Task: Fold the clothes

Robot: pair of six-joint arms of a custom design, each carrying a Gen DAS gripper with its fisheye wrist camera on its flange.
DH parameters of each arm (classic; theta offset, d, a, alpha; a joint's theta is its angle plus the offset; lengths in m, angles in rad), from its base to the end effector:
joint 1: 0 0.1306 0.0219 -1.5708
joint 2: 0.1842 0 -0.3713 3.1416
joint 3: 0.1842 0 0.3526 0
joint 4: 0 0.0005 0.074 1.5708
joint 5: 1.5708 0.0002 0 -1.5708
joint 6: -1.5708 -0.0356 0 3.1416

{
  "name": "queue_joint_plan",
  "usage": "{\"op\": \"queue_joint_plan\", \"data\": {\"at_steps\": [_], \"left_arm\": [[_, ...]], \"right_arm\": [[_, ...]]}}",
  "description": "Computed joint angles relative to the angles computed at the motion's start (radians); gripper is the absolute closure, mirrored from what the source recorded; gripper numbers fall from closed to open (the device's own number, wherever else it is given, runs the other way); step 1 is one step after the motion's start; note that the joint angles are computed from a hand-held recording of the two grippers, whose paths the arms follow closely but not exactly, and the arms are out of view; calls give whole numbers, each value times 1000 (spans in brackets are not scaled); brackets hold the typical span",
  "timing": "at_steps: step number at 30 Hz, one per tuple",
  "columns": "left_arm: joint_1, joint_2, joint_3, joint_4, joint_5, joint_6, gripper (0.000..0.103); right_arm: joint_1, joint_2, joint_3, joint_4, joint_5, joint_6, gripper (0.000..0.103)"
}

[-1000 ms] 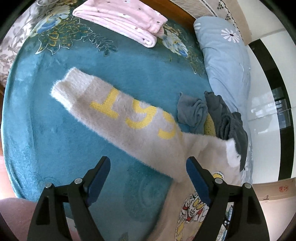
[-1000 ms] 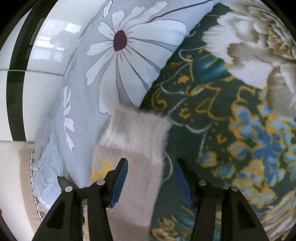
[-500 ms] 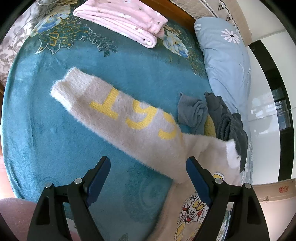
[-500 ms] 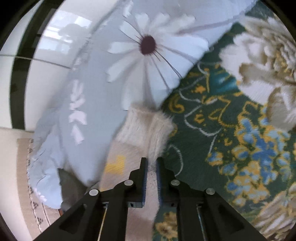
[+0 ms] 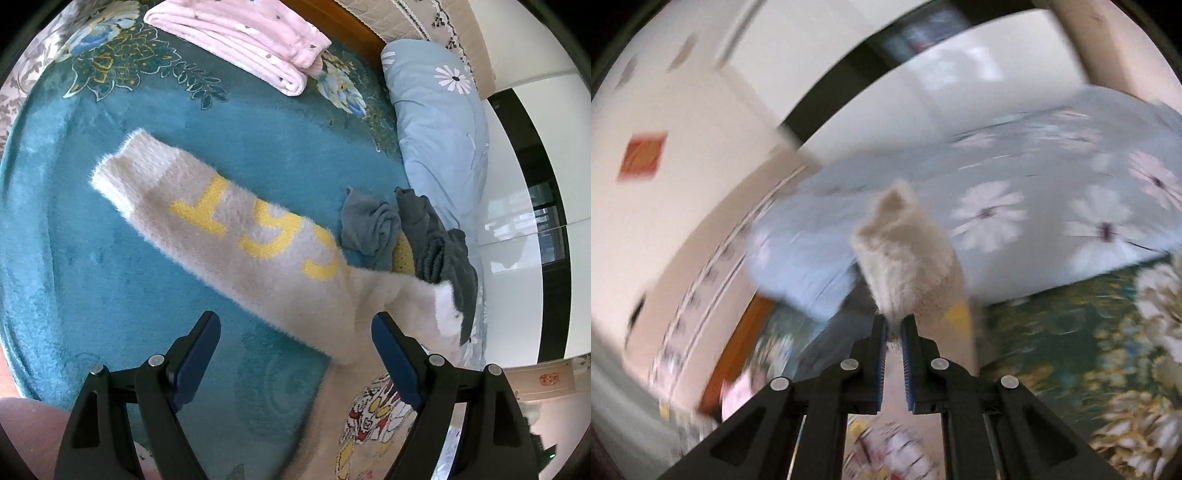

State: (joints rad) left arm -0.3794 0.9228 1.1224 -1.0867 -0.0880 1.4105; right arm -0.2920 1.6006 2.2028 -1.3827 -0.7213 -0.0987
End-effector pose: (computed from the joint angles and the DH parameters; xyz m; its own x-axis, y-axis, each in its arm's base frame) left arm 0.2521 -0.0977 0.4476 -0.4282 -0.8879 -0.1681 -0.6602 0.4344 -0.6127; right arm 0.4498 -0.1112 0.6221 -0.6935 0.2858 -0.6613 -0.1656 0.8301 0.5324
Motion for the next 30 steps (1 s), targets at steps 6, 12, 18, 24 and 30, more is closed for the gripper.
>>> {"op": "queue_joint_plan", "data": {"at_steps": [6,12,18,24,30], "left_arm": [[6,-30,-15,6,-19,3,19],[-23,-35,13,-79,-145,16,19],[4,-62,-17,-66,-121,38,19],[27,-71,-27,-59,-96,44,19],[146,-151,-104,-5,-35,144,19]], "right_arm": [[337,-99,-230,51,114,104,94],[566,-84,-411,82,285,80,94],[656,-51,-532,55,397,128,94],[651,-54,-591,44,384,117,82],[591,-106,-553,2,281,120,64]]}}
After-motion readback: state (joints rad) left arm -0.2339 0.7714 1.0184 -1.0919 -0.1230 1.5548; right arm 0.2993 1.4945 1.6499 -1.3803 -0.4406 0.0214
